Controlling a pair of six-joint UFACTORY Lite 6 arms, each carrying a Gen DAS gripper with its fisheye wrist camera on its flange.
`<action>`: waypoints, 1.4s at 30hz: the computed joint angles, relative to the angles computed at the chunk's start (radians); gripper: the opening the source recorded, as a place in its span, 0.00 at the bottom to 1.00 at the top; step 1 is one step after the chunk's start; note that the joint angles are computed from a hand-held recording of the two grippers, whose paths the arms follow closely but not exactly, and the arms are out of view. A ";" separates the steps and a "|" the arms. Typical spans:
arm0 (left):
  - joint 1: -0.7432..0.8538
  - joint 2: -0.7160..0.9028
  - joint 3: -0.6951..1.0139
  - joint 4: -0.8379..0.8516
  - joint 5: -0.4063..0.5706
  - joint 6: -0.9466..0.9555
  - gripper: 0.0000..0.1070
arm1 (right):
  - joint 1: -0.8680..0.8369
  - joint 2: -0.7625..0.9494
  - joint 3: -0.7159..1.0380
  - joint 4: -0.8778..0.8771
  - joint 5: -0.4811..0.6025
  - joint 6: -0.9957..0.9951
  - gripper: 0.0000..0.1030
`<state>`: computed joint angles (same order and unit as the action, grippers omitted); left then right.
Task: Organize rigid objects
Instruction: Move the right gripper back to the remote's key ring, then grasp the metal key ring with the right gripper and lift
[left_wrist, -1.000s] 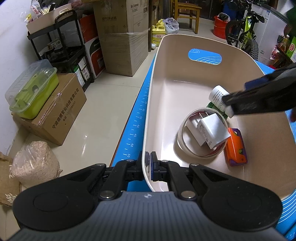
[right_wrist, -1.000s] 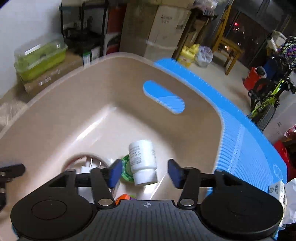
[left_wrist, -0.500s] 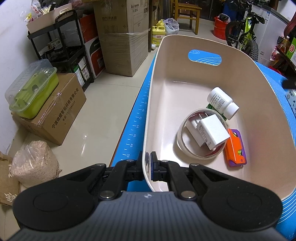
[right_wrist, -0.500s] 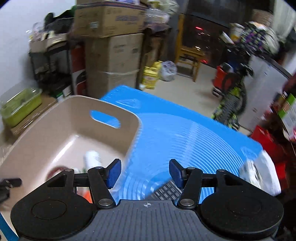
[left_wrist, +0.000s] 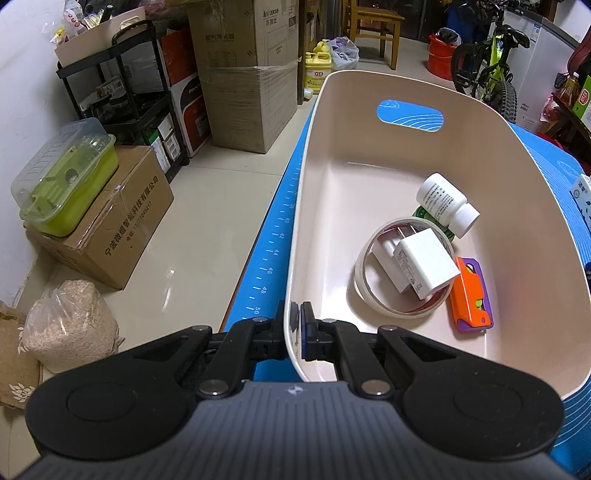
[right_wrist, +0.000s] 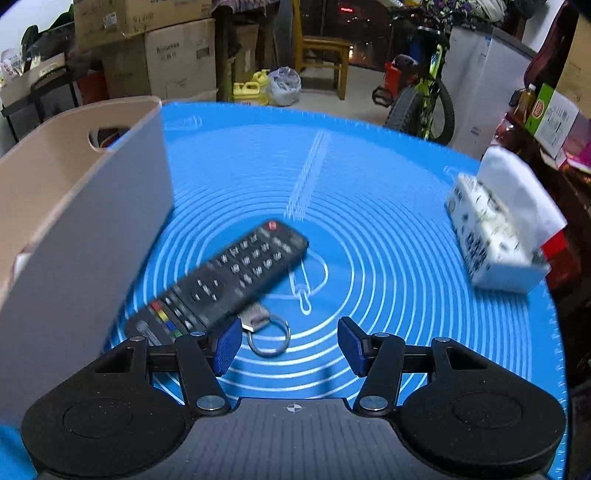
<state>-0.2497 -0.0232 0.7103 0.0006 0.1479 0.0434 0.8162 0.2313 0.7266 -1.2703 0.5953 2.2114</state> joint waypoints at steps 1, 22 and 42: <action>-0.001 0.000 -0.001 0.001 -0.001 -0.002 0.07 | -0.006 0.017 -0.009 -0.052 -0.014 0.050 0.64; 0.002 0.000 -0.002 0.004 -0.002 -0.002 0.07 | 0.022 0.154 0.029 -0.329 0.010 0.371 0.34; 0.002 0.000 -0.002 0.008 -0.001 -0.006 0.07 | 0.025 0.169 0.062 -0.329 0.034 0.362 0.12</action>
<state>-0.2478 -0.0233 0.7084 0.0088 0.1468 0.0371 0.8416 0.4006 0.7882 -1.5993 0.6295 2.5737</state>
